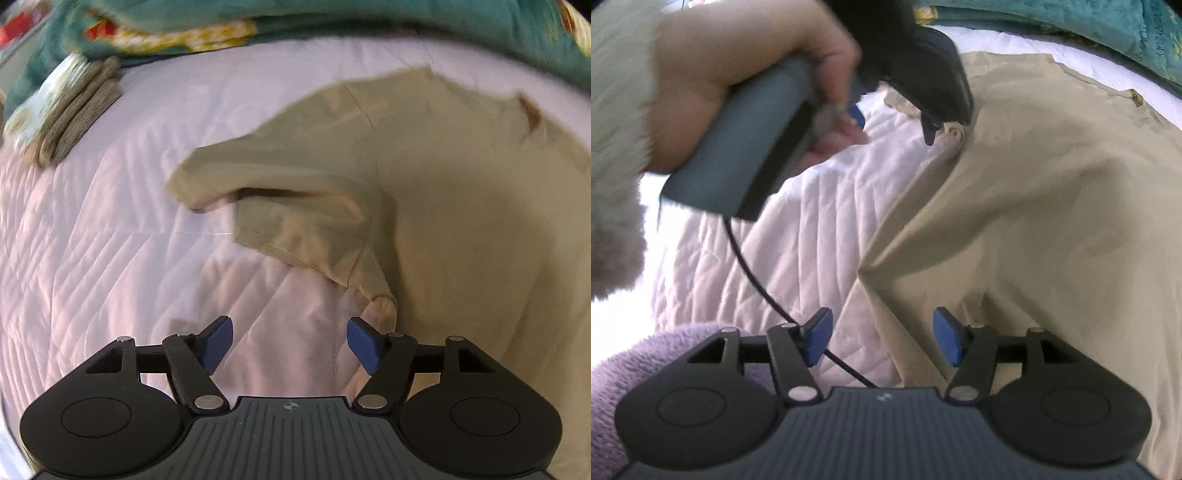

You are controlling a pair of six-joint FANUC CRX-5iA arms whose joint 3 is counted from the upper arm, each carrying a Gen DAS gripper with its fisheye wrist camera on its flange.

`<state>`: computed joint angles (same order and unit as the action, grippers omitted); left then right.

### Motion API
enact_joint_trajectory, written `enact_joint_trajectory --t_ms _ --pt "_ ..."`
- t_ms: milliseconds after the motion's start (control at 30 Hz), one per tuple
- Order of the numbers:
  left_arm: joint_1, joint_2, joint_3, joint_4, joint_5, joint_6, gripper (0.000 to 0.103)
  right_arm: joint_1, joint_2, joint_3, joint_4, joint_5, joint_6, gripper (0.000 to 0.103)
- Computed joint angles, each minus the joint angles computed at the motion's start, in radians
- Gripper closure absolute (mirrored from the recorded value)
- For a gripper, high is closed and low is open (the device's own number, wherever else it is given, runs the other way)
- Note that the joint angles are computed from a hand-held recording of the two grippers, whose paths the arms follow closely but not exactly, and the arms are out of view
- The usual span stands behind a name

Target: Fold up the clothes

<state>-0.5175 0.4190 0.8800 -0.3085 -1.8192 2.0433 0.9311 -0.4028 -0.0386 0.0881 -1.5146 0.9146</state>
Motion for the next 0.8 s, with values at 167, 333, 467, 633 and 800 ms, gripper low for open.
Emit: enact_joint_trajectory --t_ms 167,333,467,633,800 --pt "-0.026 0.015 -0.010 -0.053 0.038 -0.025 0.032 0.014 -0.007 -0.049 -0.009 0.035 0.007 0.046" --pt "-0.049 0.020 0.020 -0.152 0.001 -0.060 0.098 -0.053 -0.015 -0.027 -0.131 0.050 0.073 0.080" --pt "0.007 -0.028 -0.012 -0.071 -0.006 0.017 0.091 -0.102 -0.034 0.029 -0.230 0.017 0.138 0.062" --pt "-0.026 -0.046 0.056 -0.016 -0.122 0.071 0.077 -0.323 0.011 0.205 -0.570 -0.307 0.245 0.055" --pt "-0.099 -0.093 -0.020 0.163 -0.239 0.255 0.069 -0.603 -0.029 0.251 -0.955 -0.617 0.204 0.055"
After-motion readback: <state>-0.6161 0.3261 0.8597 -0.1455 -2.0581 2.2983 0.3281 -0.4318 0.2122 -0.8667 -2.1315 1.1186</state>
